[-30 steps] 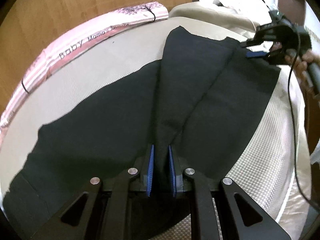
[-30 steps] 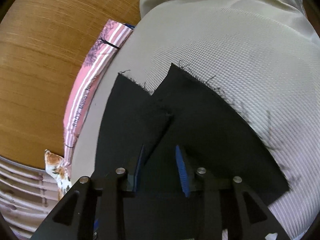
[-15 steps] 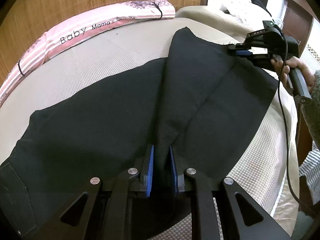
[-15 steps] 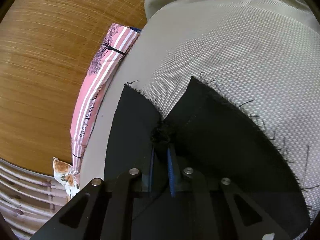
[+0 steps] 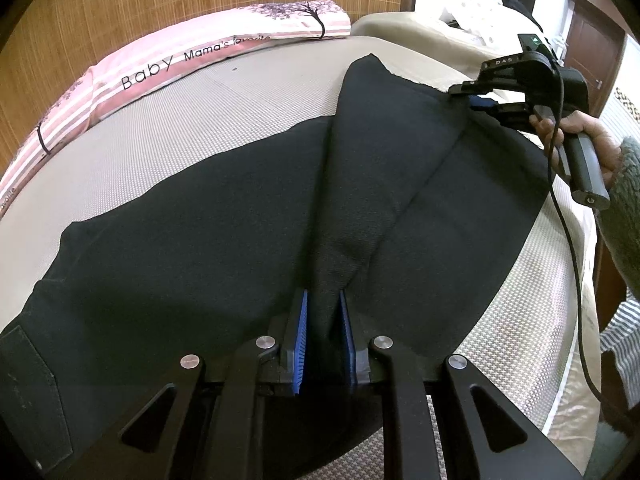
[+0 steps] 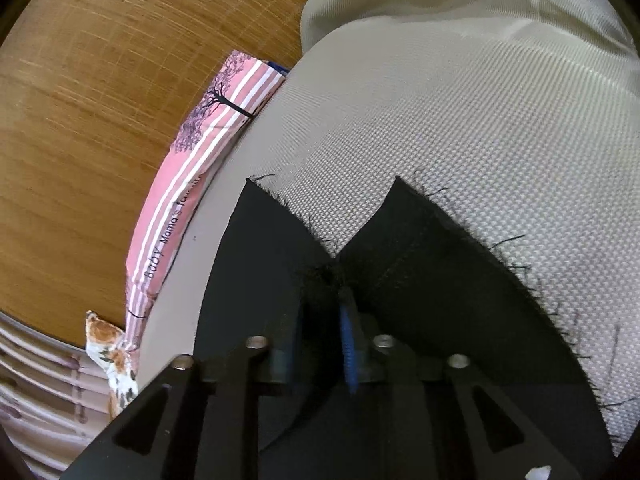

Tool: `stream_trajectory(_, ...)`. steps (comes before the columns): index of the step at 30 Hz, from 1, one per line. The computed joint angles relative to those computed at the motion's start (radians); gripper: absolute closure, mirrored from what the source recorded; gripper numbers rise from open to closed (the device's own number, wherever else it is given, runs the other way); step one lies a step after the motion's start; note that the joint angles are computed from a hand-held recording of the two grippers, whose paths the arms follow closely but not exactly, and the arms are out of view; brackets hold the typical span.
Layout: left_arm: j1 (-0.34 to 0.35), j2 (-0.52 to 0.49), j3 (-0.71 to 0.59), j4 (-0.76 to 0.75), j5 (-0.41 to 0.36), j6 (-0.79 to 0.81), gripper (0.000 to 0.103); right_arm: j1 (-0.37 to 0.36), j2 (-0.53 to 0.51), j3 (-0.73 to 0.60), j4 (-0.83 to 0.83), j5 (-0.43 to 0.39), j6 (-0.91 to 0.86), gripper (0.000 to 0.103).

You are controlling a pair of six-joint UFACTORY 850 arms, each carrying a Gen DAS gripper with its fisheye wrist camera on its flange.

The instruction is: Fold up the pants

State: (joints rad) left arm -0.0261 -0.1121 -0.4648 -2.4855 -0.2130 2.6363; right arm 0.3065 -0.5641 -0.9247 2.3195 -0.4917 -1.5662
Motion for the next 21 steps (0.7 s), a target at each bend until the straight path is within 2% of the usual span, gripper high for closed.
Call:
stream_trajectory(7,0.002,0.001,0.000,0.019,0.001,-0.018,0.086,0.013,-0.022,-0.027,0.018,0.007,-0.056,0.076)
stream_trajectory(9,0.003,0.000,0.000,0.015,0.000,-0.012,0.086,0.013,-0.026,-0.036,-0.004,0.016,-0.036,0.084)
stream_trajectory(10,0.003,0.000,0.000,0.015,0.000,-0.012,0.086,0.012,-0.027,-0.042,-0.036,0.030,-0.007,0.094)
stream_trajectory(12,0.003,0.002,0.001,0.013,0.002,-0.007,0.086,0.007,-0.023,-0.040,-0.086,0.035,0.054,0.096)
stream_trajectory(17,-0.010,0.008,0.003,-0.058,0.010,0.075,0.086,-0.007,0.088,0.054,0.022,0.021,-0.031,0.098)
stream_trajectory(21,-0.042,0.026,0.013,0.024,0.011,0.046,0.083,-0.010,0.222,0.178,0.188,0.079,-0.222,0.098)
